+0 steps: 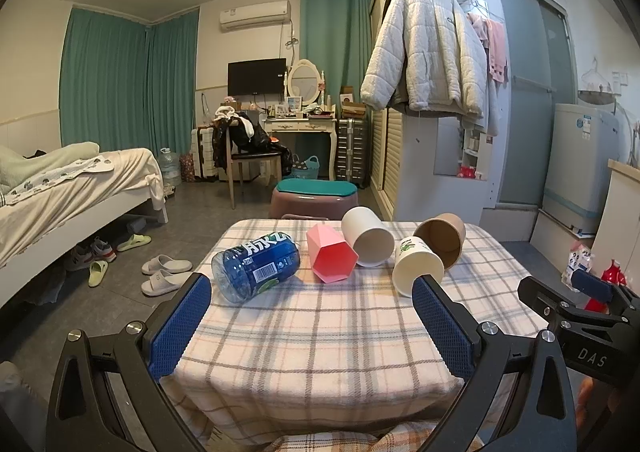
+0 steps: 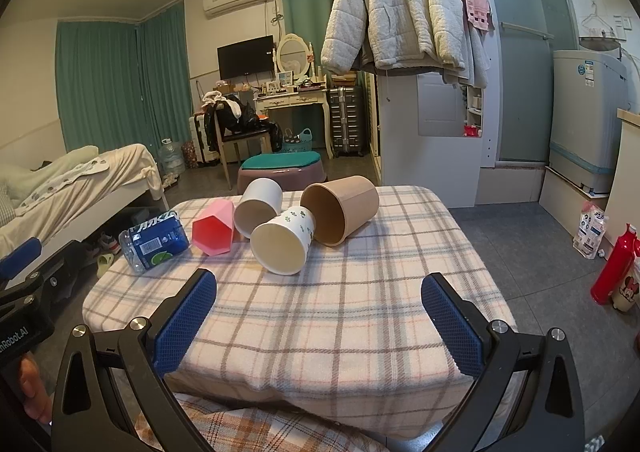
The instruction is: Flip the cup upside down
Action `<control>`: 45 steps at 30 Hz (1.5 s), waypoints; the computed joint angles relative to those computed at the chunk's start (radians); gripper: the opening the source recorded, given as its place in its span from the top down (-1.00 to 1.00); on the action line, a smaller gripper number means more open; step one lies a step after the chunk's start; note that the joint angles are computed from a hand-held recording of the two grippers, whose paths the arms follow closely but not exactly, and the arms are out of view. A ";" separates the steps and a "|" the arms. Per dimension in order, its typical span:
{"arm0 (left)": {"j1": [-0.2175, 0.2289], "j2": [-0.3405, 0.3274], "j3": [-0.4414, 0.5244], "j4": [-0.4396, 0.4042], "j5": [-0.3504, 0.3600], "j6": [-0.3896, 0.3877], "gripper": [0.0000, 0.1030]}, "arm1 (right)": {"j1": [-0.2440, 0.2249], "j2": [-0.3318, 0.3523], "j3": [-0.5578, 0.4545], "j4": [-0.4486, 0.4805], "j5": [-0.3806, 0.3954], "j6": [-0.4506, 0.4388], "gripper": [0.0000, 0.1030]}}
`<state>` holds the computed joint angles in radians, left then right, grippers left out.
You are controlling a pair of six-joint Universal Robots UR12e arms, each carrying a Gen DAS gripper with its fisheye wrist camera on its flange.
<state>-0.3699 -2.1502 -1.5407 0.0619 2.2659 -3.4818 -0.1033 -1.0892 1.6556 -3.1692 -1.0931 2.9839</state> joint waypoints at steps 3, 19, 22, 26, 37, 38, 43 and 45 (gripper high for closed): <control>0.000 0.000 0.000 0.002 -0.001 0.002 -1.00 | 0.000 0.000 0.000 0.000 0.000 0.000 -1.00; -0.002 -0.005 0.006 0.000 0.001 0.004 -1.00 | 0.000 0.001 0.003 -0.004 -0.001 0.002 -1.00; -0.003 -0.005 0.007 -0.001 0.000 0.005 -1.00 | 0.000 -0.001 0.004 -0.004 0.000 0.001 -1.00; -0.005 -0.008 0.008 0.000 -0.004 0.010 -1.00 | 0.001 0.000 -0.002 0.002 -0.001 0.002 -1.00; -0.004 -0.009 0.006 -0.001 -0.012 -0.001 -1.00 | 0.000 -0.006 0.000 0.006 -0.002 0.002 -1.00; -0.004 -0.009 0.006 -0.002 -0.012 -0.001 -1.00 | 0.000 -0.006 0.000 0.005 -0.001 0.002 -1.00; -0.002 -0.007 0.009 -0.016 -0.029 -0.001 -1.00 | -0.002 -0.002 -0.005 0.003 -0.008 0.009 -1.00; 0.000 -0.007 0.015 -0.025 -0.042 0.004 -1.00 | -0.007 -0.004 -0.014 0.011 -0.010 0.017 -1.00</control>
